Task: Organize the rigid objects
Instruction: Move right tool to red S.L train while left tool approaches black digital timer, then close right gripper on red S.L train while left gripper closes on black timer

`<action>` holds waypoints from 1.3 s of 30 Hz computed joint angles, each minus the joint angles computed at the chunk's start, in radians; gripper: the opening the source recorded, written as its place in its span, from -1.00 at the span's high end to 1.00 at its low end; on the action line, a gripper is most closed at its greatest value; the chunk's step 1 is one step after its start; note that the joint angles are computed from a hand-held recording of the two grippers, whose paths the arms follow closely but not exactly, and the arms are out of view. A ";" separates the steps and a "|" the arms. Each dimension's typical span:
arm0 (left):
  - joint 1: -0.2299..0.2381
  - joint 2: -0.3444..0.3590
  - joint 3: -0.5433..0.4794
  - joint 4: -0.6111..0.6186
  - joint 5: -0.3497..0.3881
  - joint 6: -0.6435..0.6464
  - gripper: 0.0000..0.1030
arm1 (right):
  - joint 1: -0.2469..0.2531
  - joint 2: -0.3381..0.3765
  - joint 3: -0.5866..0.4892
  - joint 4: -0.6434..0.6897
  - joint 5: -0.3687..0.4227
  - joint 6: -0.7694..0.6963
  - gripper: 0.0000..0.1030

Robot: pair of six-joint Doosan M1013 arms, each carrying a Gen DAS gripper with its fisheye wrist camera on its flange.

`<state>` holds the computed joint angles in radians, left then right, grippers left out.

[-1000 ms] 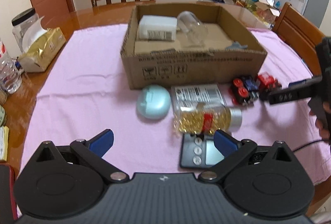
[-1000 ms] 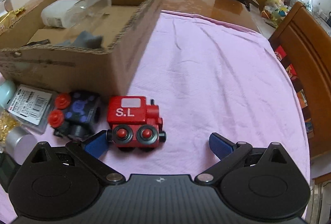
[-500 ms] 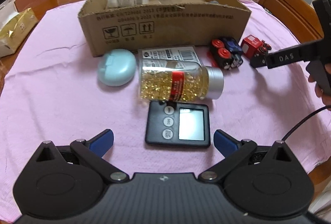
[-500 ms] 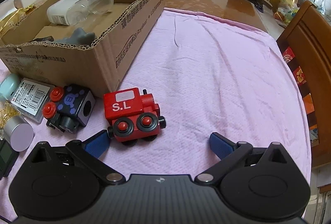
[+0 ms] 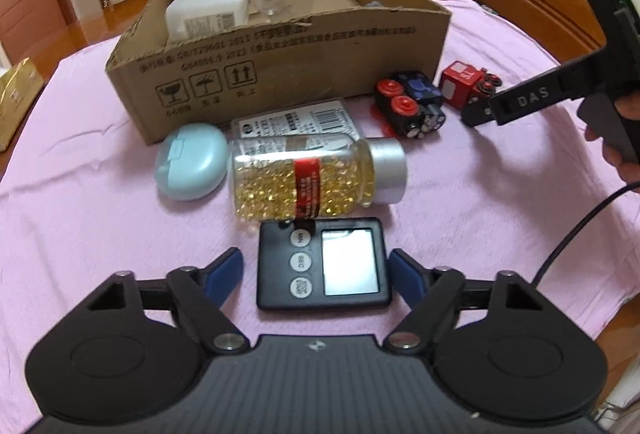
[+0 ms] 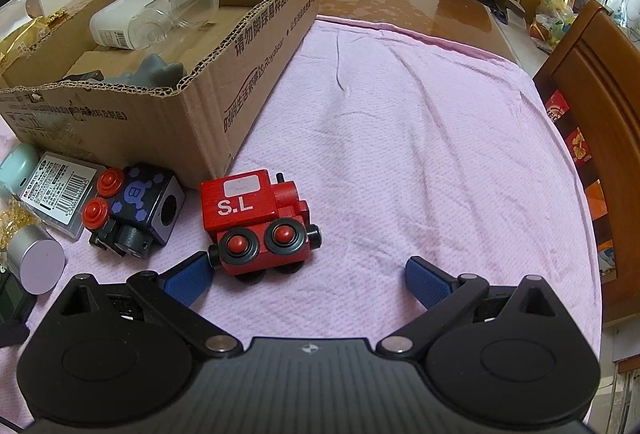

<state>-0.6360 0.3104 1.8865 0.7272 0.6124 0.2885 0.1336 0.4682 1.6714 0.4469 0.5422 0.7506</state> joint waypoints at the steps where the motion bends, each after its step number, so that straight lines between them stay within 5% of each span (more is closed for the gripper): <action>1: 0.000 -0.002 0.002 0.003 -0.005 -0.003 -0.35 | 0.000 0.000 0.000 0.000 0.000 0.000 -1.00; 16: -0.002 -0.059 0.068 0.001 0.138 -0.224 -0.34 | -0.011 -0.001 0.006 0.076 0.017 -0.127 -1.00; 30: -0.006 -0.044 0.054 0.025 0.169 -0.284 -0.37 | -0.008 0.074 -0.125 0.126 0.208 -0.385 -1.00; 39: -0.007 -0.040 0.050 0.013 0.192 -0.293 -0.52 | 0.001 0.063 -0.125 0.123 0.206 -0.382 -0.38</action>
